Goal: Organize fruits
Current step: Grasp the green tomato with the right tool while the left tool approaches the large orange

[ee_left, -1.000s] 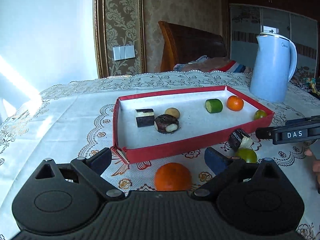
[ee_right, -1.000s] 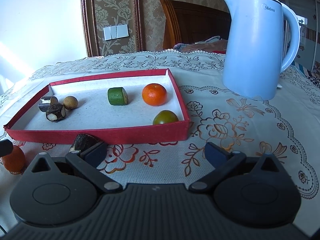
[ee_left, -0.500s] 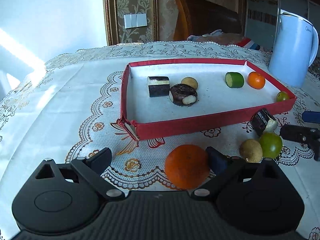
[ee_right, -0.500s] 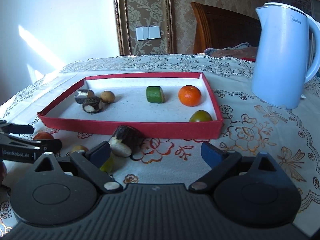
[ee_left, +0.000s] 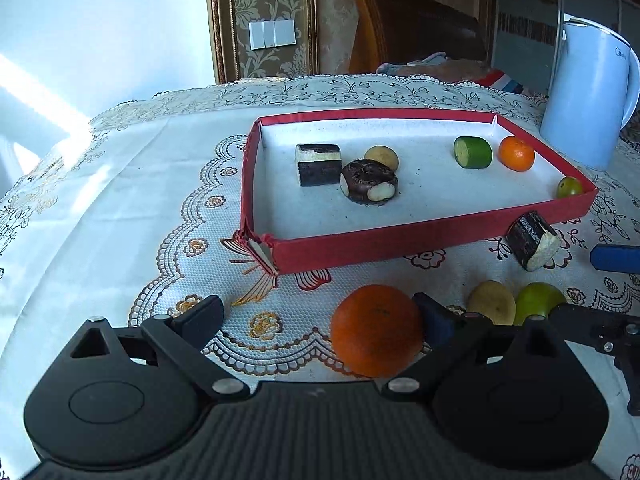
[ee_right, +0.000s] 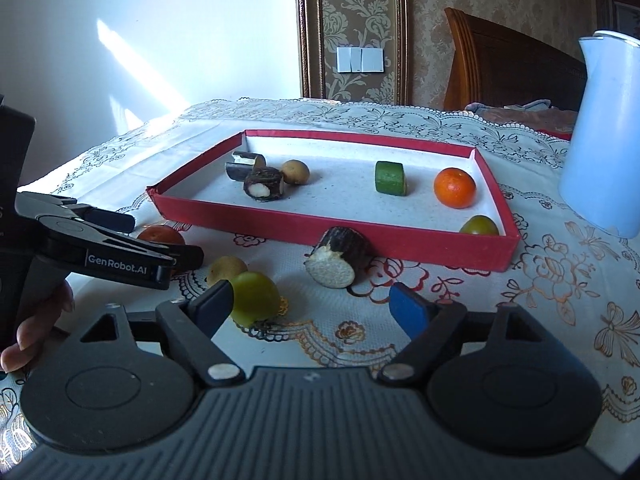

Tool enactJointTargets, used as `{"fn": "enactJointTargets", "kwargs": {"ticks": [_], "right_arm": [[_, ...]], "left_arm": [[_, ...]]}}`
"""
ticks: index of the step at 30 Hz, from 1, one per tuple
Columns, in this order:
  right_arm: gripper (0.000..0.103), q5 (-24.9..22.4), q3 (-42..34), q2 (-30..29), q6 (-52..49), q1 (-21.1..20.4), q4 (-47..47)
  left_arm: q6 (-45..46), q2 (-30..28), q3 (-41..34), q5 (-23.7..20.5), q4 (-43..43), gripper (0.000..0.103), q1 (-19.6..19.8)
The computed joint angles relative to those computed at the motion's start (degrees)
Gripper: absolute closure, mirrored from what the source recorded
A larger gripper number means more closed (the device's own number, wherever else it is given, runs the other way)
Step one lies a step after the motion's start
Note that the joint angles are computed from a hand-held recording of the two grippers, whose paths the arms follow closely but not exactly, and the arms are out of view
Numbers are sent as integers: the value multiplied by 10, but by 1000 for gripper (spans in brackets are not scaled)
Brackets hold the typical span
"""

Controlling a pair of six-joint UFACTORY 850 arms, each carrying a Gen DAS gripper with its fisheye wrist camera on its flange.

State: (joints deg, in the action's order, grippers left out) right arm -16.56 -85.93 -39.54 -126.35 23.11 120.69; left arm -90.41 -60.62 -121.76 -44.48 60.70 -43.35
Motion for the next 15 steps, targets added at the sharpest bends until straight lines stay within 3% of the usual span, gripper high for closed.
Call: {"fn": "enactJointTargets", "kwargs": {"ticks": [4, 9, 15], "right_arm": [[32, 6, -17, -10, 67, 9, -85], [52, 24, -38, -24, 125, 18, -158], [56, 33, -32, -22, 66, 22, -107]], "left_arm": [[0, 0, 0, 0, 0, 3, 0], [0, 0, 0, 0, 0, 3, 0], [0, 0, -1, 0, 0, 3, 0]]}}
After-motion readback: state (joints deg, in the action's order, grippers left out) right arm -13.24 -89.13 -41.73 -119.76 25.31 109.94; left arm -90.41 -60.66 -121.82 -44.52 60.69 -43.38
